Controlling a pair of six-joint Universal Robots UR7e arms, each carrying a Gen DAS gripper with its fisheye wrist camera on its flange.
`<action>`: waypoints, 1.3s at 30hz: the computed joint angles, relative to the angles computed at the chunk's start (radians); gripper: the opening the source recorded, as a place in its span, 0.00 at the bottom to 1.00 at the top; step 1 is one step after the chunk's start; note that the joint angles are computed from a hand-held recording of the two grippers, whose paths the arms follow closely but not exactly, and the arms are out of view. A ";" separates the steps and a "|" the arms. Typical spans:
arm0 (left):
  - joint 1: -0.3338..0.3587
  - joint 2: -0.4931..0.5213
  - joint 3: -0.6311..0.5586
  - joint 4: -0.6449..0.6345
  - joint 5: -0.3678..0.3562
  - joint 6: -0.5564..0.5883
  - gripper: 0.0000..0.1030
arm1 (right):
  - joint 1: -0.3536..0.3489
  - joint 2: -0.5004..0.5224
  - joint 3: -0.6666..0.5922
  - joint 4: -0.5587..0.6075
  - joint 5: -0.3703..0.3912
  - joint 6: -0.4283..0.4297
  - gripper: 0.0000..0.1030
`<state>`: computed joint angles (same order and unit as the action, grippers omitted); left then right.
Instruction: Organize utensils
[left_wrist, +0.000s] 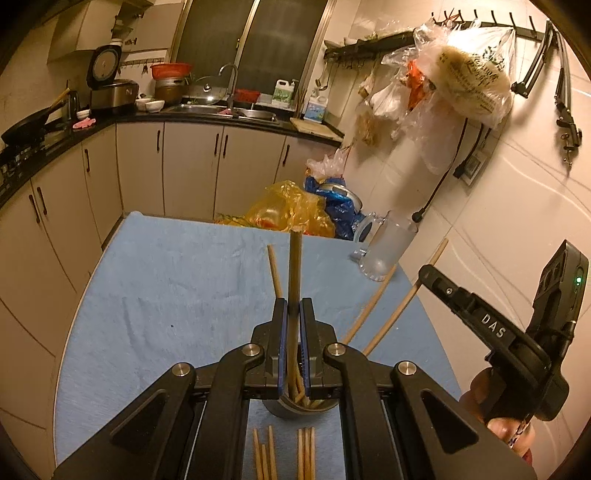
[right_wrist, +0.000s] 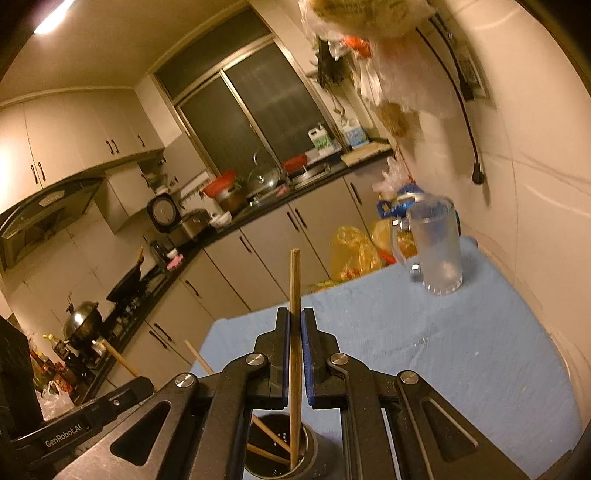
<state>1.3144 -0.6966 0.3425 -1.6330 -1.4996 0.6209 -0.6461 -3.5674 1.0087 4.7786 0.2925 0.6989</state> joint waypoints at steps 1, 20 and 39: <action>0.001 0.004 -0.004 0.002 0.001 0.001 0.06 | -0.004 -0.002 0.005 -0.024 0.006 0.020 0.06; 0.028 0.047 -0.118 0.055 -0.029 -0.006 0.06 | 0.017 -0.034 0.074 -0.102 0.035 0.050 0.08; 0.136 -0.077 0.126 0.147 0.098 -0.007 0.06 | 0.056 -0.163 0.349 -0.739 0.237 0.541 0.08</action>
<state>1.4505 -0.7736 0.4682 -1.4855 -1.4018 0.6137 -0.5900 -3.7299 1.3573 4.0399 0.5298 1.2397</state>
